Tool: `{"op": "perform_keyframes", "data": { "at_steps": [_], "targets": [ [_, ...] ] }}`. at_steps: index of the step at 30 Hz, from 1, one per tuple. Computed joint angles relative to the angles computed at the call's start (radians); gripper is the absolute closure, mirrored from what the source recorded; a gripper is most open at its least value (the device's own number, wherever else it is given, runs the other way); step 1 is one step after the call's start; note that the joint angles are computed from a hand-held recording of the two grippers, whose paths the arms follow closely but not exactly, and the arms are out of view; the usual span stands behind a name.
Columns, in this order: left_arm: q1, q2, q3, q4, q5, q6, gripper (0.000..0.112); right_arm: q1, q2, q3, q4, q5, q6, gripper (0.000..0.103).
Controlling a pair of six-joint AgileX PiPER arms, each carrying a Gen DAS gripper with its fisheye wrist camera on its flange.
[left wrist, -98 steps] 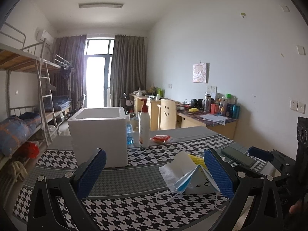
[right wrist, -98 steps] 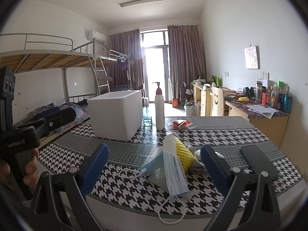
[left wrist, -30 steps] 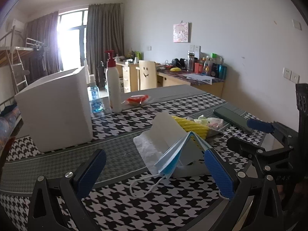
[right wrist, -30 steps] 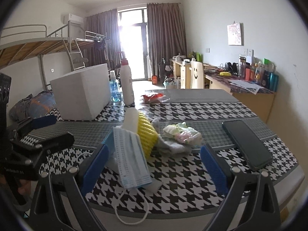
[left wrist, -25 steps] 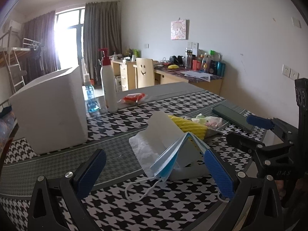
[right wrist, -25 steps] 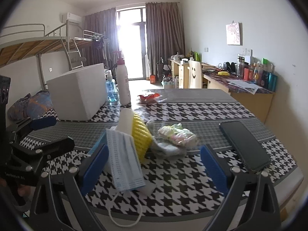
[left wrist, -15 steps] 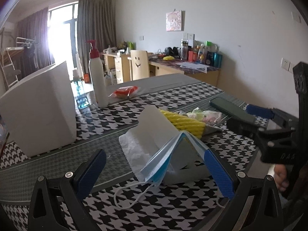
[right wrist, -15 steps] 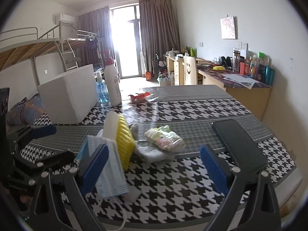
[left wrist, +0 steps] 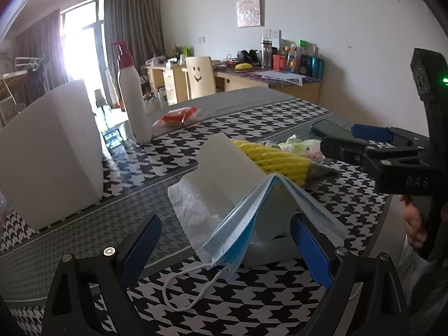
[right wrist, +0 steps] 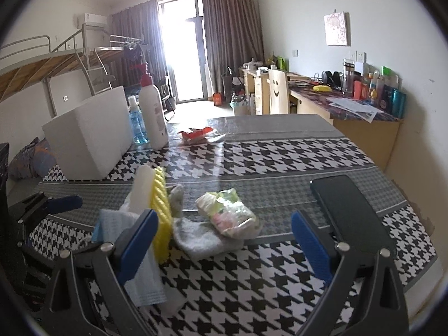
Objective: Organize soft objects
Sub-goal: 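Grasp the blue face mask with the left gripper while the right gripper grasps the plastic bag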
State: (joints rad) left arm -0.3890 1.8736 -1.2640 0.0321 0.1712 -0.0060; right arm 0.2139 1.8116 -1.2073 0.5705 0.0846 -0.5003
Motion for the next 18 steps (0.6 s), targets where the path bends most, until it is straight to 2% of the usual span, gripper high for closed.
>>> {"op": "perform_keyframes", "data": {
  "at_steps": [1, 3, 4, 7, 10, 13, 18],
  "targets": [
    [0.002, 0.004, -0.005, -0.038, 0.002, 0.041, 0.019, -0.006, 0.008, -0.012, -0.017, 0.012, 0.016, 0.005],
    [-0.002, 0.013, -0.019, -0.009, 0.012, 0.024, 0.022, -0.016, 0.018, -0.024, 0.053, 0.024, -0.056, 0.005],
    [-0.002, 0.020, -0.031, -0.023, 0.023, 0.041, 0.028, -0.020, 0.022, -0.028, 0.060, 0.026, -0.065, 0.005],
    [0.011, 0.035, -0.059, -0.185, 0.056, 0.198, 0.040, -0.034, 0.037, -0.051, 0.062, 0.051, -0.065, 0.005],
    [0.016, 0.048, -0.082, -0.267, 0.084, 0.282, 0.053, -0.038, 0.052, -0.071, -0.002, 0.066, -0.005, 0.005],
    [0.017, 0.051, -0.089, -0.359, 0.097, 0.382, 0.056, -0.039, 0.064, -0.092, -0.070, 0.082, 0.057, 0.005],
    [0.005, 0.066, -0.114, -0.355, 0.119, 0.393, 0.061, -0.046, 0.084, -0.130, -0.127, 0.112, 0.097, 0.005]
  ]
}}
